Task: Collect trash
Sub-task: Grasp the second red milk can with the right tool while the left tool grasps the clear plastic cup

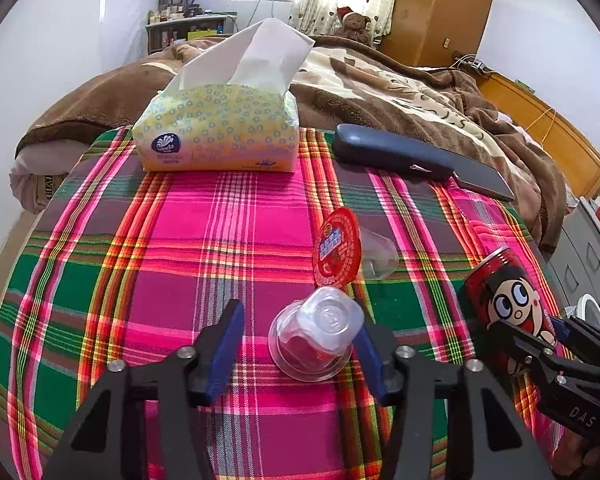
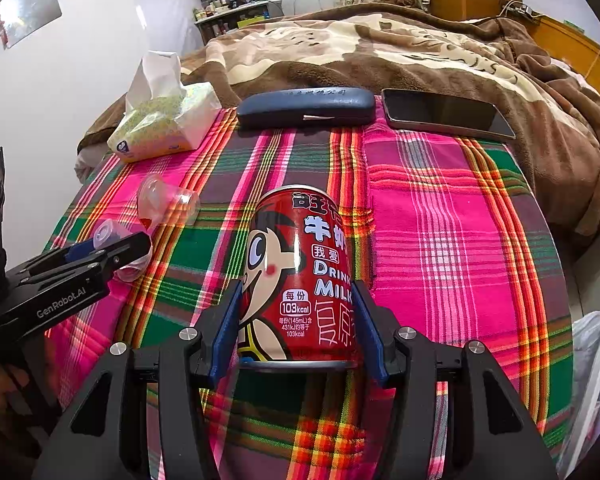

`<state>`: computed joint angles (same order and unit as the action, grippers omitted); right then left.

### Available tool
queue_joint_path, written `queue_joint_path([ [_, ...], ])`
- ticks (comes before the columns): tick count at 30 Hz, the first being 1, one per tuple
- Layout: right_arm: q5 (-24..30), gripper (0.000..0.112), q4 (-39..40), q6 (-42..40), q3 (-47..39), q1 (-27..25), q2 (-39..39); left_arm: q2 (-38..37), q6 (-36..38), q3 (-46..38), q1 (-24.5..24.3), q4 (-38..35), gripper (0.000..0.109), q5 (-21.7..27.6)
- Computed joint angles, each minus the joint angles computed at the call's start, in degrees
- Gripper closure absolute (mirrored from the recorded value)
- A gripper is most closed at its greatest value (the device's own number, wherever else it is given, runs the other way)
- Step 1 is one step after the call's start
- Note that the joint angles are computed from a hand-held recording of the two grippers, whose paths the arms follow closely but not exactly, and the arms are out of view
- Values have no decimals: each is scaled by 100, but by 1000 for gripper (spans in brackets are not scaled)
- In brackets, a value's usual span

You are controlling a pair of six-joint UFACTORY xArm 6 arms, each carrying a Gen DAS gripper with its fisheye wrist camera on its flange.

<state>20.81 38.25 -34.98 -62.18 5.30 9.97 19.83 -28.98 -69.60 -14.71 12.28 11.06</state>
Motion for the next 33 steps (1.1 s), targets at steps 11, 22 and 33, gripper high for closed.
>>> queue_joint_path([
  [11,-3,58,148,-218,38,-15,-32,-78,-423,55,-11,607,69,61],
  [22,26,58,545,-585,201,-74,-272,-590,-820,436,-45,1092,69,3],
  [33,-108,58,921,-949,613,-199,-822,-1326,-1480,863,-250,1880,69,-3],
])
